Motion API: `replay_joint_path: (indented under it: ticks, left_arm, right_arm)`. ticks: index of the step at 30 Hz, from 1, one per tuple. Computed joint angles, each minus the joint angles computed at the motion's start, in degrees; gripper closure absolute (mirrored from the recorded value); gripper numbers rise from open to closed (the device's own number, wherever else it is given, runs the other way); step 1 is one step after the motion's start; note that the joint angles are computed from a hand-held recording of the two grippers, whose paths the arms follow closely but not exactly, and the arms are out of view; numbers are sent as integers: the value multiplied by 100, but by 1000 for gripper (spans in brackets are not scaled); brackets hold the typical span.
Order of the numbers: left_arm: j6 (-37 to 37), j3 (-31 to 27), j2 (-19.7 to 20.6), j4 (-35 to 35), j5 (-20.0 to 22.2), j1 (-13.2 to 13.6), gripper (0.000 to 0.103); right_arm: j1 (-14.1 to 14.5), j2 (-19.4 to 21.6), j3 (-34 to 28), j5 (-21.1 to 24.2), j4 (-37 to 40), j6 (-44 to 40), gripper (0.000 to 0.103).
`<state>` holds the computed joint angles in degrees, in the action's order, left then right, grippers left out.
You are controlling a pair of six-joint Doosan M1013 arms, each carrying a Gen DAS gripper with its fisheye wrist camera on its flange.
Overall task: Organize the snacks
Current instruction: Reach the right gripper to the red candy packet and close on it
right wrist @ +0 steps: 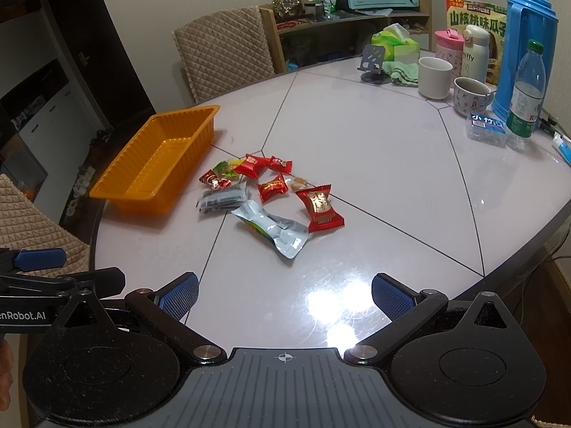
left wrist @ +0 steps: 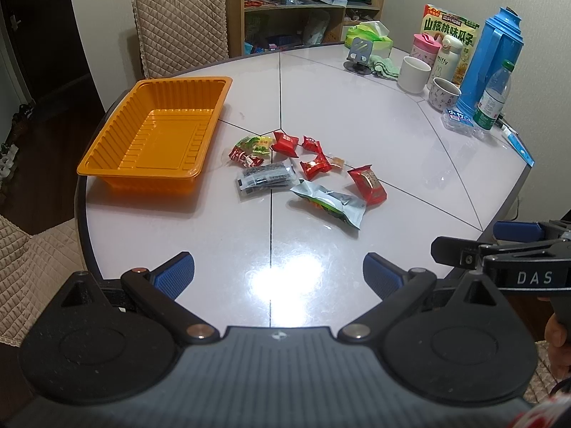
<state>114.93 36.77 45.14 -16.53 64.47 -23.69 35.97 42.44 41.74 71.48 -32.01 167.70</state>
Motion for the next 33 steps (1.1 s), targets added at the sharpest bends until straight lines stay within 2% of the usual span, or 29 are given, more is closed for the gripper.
replay_joint_path:
  ticks: [11, 18, 25, 33]
  left_arm:
    - [9, -254, 202, -132, 145, 47, 2]
    - [137, -311, 322, -274, -25, 82, 2]
    - [273, -485, 509, -356, -148, 91, 5]
    - [385, -1358, 1061, -340, 270, 74, 11]
  right_arm:
    - [-22, -56, 240, -177, -76, 185, 0]
    - [-67, -157, 587, -573, -198, 368, 0]
    - [-122, -195, 851, -776, -347, 584, 1]
    - [-268, -178, 1064, -1018, -472, 533, 22]
